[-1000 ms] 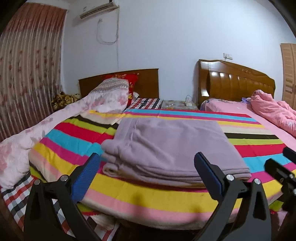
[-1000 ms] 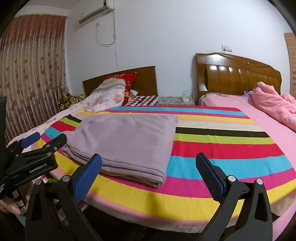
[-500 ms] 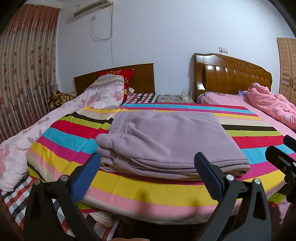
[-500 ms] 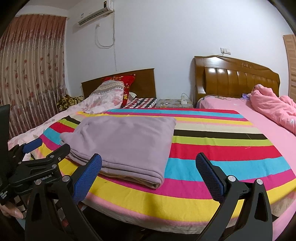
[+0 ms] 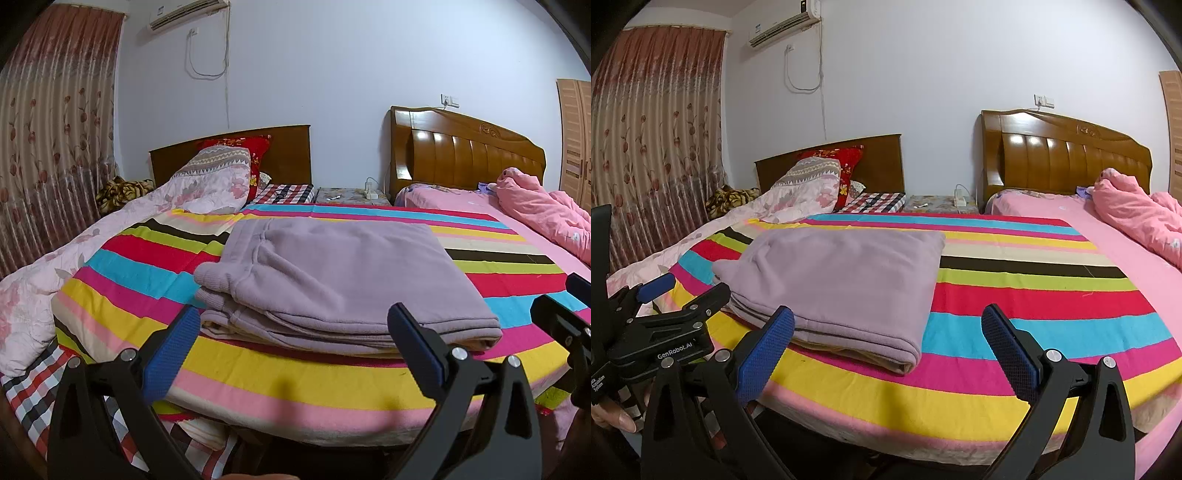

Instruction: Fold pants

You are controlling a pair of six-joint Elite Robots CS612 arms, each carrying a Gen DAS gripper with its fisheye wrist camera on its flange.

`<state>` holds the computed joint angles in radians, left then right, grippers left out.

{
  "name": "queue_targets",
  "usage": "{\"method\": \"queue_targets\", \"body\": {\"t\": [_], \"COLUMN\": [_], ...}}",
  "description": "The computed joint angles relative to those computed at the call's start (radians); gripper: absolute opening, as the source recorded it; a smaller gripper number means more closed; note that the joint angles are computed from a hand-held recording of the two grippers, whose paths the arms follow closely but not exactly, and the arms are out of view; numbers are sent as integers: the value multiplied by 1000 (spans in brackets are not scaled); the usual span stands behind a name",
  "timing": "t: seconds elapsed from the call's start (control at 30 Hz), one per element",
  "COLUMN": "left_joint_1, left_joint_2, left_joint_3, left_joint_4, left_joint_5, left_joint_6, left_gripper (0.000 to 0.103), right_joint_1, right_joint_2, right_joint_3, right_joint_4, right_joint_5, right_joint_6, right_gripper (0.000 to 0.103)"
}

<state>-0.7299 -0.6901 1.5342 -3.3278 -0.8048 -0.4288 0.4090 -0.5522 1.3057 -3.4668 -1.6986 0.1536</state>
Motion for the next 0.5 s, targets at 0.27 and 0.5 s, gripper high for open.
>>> {"method": "queue_targets", "body": {"t": [0.27,0.5], "left_joint_1": [-3,-2], "left_joint_2": [2,2], "left_joint_3": [0,0], "left_joint_4": [-3,-4], "left_joint_5": [3,3], "left_joint_6": [2,2], "left_gripper": [101,101], "right_joint_1": [0,1], "right_joint_2": [0,0], "right_joint_3": [0,0], "right_joint_4": [0,1], "right_joint_5": [0,-1], "right_joint_6": [0,1], "right_gripper": [99,99]}}
